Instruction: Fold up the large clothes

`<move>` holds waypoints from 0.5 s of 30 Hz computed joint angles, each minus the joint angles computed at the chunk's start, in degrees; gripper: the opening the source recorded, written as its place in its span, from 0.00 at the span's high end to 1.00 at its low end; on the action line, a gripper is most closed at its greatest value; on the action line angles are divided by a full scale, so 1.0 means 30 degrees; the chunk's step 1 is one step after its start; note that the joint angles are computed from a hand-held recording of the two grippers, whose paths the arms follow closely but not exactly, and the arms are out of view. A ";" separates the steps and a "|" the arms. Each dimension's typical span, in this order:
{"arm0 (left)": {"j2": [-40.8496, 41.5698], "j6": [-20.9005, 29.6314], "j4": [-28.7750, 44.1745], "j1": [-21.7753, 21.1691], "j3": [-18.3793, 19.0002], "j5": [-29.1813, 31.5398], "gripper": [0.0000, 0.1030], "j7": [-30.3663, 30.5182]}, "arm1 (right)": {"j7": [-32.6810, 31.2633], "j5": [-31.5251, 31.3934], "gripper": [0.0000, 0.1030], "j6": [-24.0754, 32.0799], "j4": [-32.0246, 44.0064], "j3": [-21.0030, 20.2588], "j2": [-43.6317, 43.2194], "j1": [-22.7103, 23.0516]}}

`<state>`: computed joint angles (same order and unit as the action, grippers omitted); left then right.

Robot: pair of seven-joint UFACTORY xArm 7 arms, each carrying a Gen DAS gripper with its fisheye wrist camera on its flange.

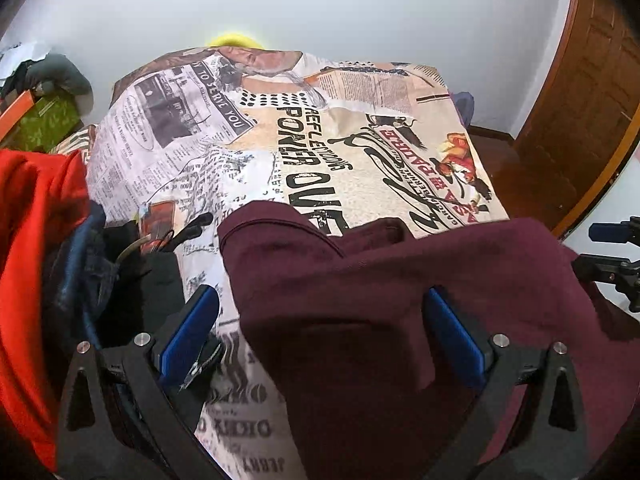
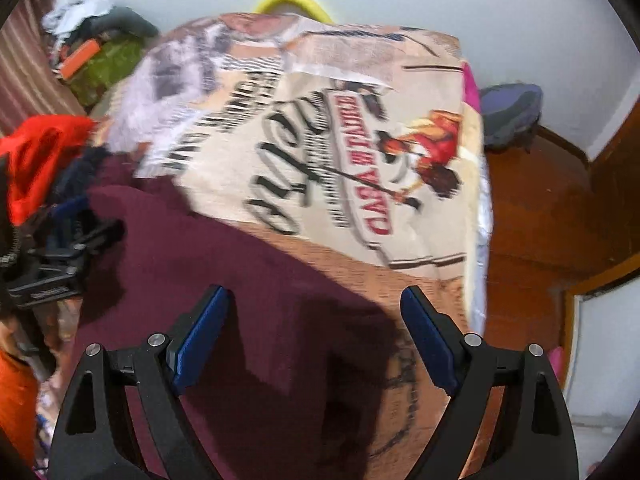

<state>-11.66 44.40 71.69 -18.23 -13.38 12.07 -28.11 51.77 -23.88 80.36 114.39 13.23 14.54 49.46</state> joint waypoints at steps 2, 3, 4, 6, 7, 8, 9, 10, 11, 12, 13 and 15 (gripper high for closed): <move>0.0320 0.0078 0.0241 -0.0006 -0.0029 0.0114 0.00 0.0015 | -0.0009 0.0072 0.17 -0.0071 -0.0886 -0.0071 -0.0459 -0.0262; 0.0433 0.0160 0.0362 -0.0014 -0.0020 0.0129 0.00 -0.0037 | 0.0036 0.0470 0.17 -0.0501 -0.1525 -0.0027 -0.0823 -0.0562; 0.0383 0.0250 0.0385 -0.0028 -0.0014 0.0162 0.00 -0.0135 | 0.0220 0.0902 0.17 -0.1102 -0.2268 0.0030 -0.1277 -0.0896; 0.0225 0.0424 0.0404 -0.0029 -0.0050 0.0358 0.00 -0.0311 | 0.0734 0.1343 0.17 -0.1982 -0.3333 0.0243 -0.2030 -0.1377; 0.0014 0.0568 0.0347 -0.0048 -0.0059 0.0429 0.00 -0.0273 | 0.0957 0.1329 0.17 -0.2214 -0.3665 0.0393 -0.2356 -0.1517; -0.0292 0.0720 0.0228 -0.0109 -0.0038 0.0335 0.00 -0.0053 | 0.1107 0.1231 0.17 -0.2347 -0.3882 0.0565 -0.2627 -0.1614; -0.0553 0.0790 0.0102 -0.0179 0.0011 0.0095 0.00 0.0241 | 0.1172 0.1179 0.17 -0.2451 -0.3994 0.0728 -0.2786 -0.1715; -0.0866 0.0785 -0.0111 -0.0251 0.0067 -0.0220 0.00 0.0529 | 0.1229 0.1226 0.17 -0.2705 -0.4245 0.0885 -0.3089 -0.1815; -0.1373 0.0781 -0.0495 -0.0387 0.0196 -0.0774 0.00 0.0985 | 0.1281 0.1396 0.17 -0.3138 -0.4643 0.1038 -0.3502 -0.1942; -0.1763 0.0875 -0.0783 -0.0459 0.0268 -0.1214 0.00 0.1339 | 0.1301 0.1604 0.17 -0.3574 -0.5025 0.1173 -0.3821 -0.2107; -0.2265 0.0988 -0.1216 -0.0529 0.0351 -0.1694 0.00 0.1647 | 0.1337 0.1966 0.17 -0.4112 -0.5523 0.1306 -0.4235 -0.2284; -0.3187 0.1289 -0.2063 -0.0529 0.0350 -0.2304 0.00 0.1938 | 0.1237 0.2964 0.17 -0.5254 -0.6623 0.1545 -0.5004 -0.2681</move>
<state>-21.22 48.27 65.50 -19.81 -12.34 5.15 -22.30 55.48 -14.99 64.60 94.52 17.86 -0.47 41.42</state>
